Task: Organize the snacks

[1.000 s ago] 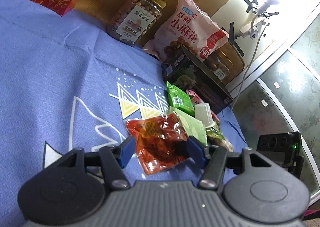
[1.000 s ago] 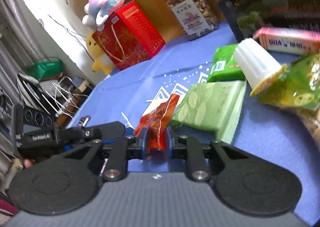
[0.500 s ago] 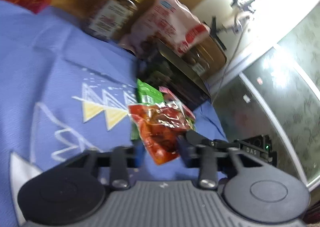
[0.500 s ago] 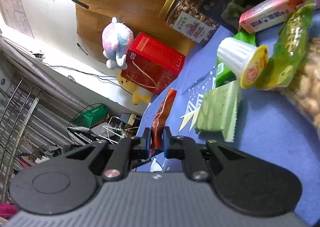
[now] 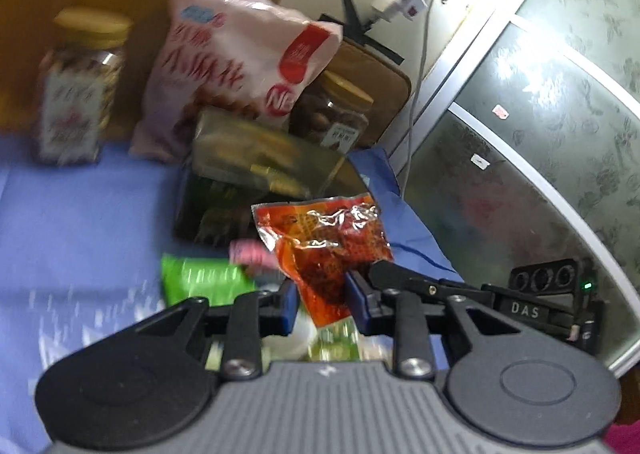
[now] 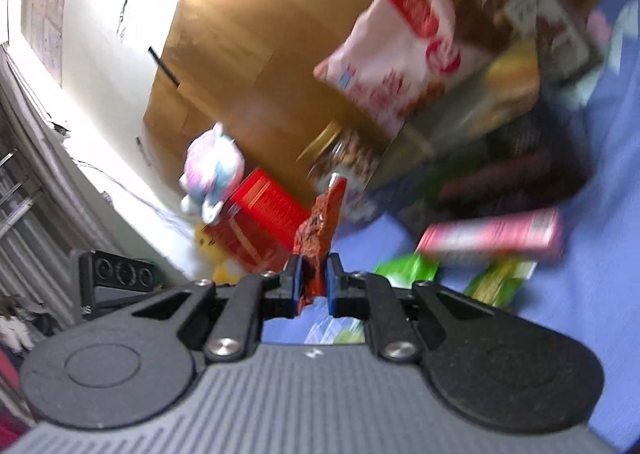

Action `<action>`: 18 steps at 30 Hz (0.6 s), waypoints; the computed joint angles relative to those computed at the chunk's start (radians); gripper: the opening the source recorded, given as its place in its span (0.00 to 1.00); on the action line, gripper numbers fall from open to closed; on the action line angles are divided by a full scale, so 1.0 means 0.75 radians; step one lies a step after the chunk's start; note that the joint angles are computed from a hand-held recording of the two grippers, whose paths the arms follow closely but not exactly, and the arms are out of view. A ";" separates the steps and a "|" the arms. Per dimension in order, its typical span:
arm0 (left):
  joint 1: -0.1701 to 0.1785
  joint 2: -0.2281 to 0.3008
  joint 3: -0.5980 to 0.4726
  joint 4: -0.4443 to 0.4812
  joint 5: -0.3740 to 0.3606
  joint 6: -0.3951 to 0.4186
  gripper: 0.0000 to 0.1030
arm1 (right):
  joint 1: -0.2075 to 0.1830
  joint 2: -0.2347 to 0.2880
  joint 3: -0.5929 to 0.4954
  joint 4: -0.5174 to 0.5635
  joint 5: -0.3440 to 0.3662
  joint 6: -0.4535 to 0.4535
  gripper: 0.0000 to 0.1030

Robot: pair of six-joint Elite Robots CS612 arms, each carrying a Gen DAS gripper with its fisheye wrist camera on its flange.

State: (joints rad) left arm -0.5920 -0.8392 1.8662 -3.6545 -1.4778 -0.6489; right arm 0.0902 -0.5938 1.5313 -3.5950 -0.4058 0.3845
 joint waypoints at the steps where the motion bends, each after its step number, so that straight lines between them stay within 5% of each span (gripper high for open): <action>1: 0.004 0.004 -0.025 0.027 0.010 0.020 0.25 | 0.002 -0.004 -0.011 0.010 -0.031 -0.037 0.15; 11: 0.053 0.084 -0.294 0.324 0.180 0.158 0.24 | 0.080 0.054 -0.218 0.116 -0.405 -0.381 0.15; 15: 0.041 0.112 -0.349 0.457 0.332 0.159 0.29 | 0.120 0.058 -0.235 0.193 -0.580 -0.617 0.27; 16: 0.041 0.114 -0.351 0.471 0.340 0.142 0.30 | 0.127 0.058 -0.232 0.194 -0.623 -0.647 0.40; 18: 0.047 0.110 -0.330 0.441 0.316 0.099 0.31 | 0.122 0.060 -0.220 0.134 -0.631 -0.623 0.47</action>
